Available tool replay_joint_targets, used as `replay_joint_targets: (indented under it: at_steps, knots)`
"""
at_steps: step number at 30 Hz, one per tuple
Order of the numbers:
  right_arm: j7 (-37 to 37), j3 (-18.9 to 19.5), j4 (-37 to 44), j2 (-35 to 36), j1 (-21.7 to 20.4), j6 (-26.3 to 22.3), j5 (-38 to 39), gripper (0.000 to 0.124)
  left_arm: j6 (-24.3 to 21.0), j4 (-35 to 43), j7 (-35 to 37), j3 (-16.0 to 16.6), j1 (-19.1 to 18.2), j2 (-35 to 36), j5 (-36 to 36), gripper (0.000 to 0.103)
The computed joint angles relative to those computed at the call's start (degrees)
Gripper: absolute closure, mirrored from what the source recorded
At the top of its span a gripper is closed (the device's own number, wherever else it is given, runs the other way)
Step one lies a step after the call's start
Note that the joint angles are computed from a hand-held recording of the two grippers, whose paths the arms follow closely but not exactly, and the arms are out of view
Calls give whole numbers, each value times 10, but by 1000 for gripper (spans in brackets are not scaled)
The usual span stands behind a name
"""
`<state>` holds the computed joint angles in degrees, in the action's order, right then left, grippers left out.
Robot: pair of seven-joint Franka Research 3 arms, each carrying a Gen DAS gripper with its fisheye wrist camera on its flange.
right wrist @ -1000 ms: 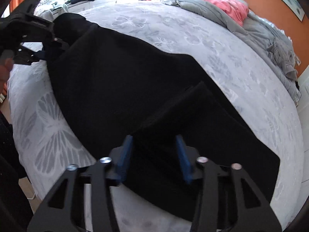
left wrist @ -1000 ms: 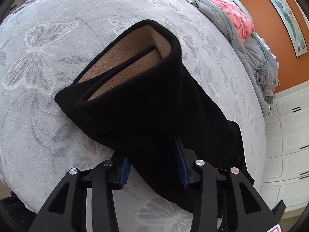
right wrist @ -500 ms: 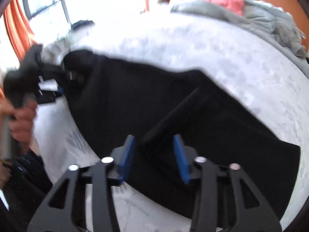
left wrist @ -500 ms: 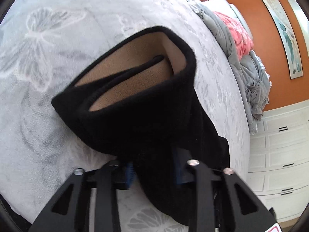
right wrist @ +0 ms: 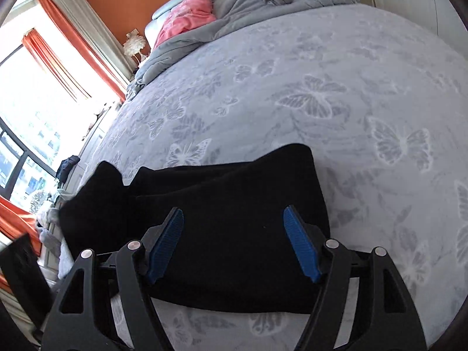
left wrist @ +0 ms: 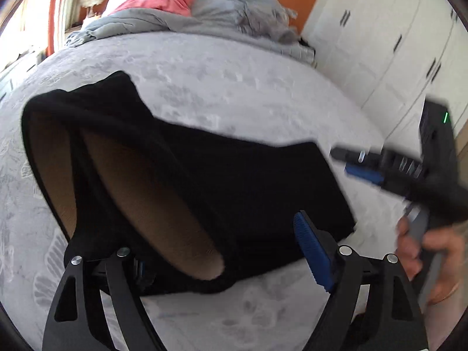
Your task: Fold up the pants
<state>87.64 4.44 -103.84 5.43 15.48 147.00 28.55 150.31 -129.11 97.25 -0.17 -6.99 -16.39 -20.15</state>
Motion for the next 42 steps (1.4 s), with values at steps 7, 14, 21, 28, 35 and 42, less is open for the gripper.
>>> replay_joint_targets:
  at_steps: [7, 14, 21, 28, 35, 42]
  knots:
    - [-97, 27, 61, 28, 15, -75, 89, 43, 102, -149, 43, -18, -30, -112, 105, 16]
    - [-124, 42, 149, 85, 62, -125, 5, 34, 186, -233, 24, 43, -53, -207, 129, 16]
    - [-56, 18, 141, 106, 140, -22, -222, 80, 142, -203, -87, 62, 39, -205, 155, 16]
    - [-103, 67, 137, 76, 1, -69, 161, 117, 95, -176, -84, 129, 32, -213, 131, 16]
    - [32, 9, 117, 89, -39, -204, 109, 87, 44, -135, -49, 140, 1, -166, 69, 16]
    - [-133, 5, 19, -23, -21, -146, 139, 50, 58, -117, -45, 85, 24, -129, 48, 16]
